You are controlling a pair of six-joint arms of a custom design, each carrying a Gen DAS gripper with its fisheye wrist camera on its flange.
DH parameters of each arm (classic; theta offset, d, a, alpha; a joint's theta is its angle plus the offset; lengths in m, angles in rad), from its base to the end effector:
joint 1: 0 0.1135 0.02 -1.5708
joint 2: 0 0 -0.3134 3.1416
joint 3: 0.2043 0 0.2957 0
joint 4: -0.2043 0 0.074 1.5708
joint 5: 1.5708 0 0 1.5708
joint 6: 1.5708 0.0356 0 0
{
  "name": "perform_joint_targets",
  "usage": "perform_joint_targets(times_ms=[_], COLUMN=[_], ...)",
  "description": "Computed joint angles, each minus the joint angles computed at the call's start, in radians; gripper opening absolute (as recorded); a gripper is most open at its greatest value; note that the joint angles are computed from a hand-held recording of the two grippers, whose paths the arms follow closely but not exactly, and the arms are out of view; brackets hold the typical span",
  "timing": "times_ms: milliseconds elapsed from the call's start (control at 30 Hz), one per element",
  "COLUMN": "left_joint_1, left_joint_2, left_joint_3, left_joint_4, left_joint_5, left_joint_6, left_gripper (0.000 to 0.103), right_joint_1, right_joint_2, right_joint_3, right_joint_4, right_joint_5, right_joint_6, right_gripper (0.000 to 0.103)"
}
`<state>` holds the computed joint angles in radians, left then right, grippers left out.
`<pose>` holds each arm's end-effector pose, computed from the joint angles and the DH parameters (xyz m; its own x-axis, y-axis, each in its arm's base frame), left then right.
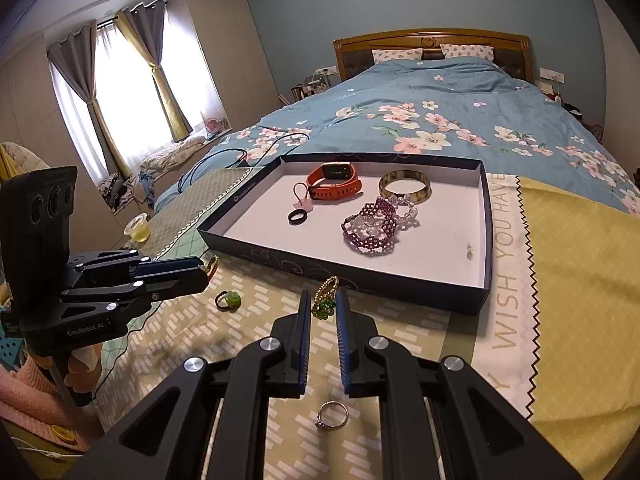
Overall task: Organize jewelry
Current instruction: 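Grasp the gold ring with green stone with the right tool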
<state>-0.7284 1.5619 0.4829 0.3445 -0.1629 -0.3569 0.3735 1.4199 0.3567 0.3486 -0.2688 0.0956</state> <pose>0.2186 -0.1873 0.1268 -0.6667 0.1328 -0.7334 0.3566 0.9209 -0.1574 0.2273 0.0992 0.1285 -0.6588 -0.1593 -0.7353 -0.4778 0.8435 0.2453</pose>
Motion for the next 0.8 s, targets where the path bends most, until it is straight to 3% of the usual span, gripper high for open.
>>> perform_joint_targets(times_ms=[800], left_joint_1=[0.010], left_joint_2=[-0.024], left_joint_3=[0.018], left_joint_4=[-0.011], left_joint_5=[-0.023], left_joint_6=[0.002], left_gripper=[0.017], right_joint_1=[-0.011], right_joint_2=[0.004], right_joint_3=[0.026], right_joint_4=[-0.001], right_joint_5=[-0.023], right_joint_6=[-0.010], right_gripper=[0.011])
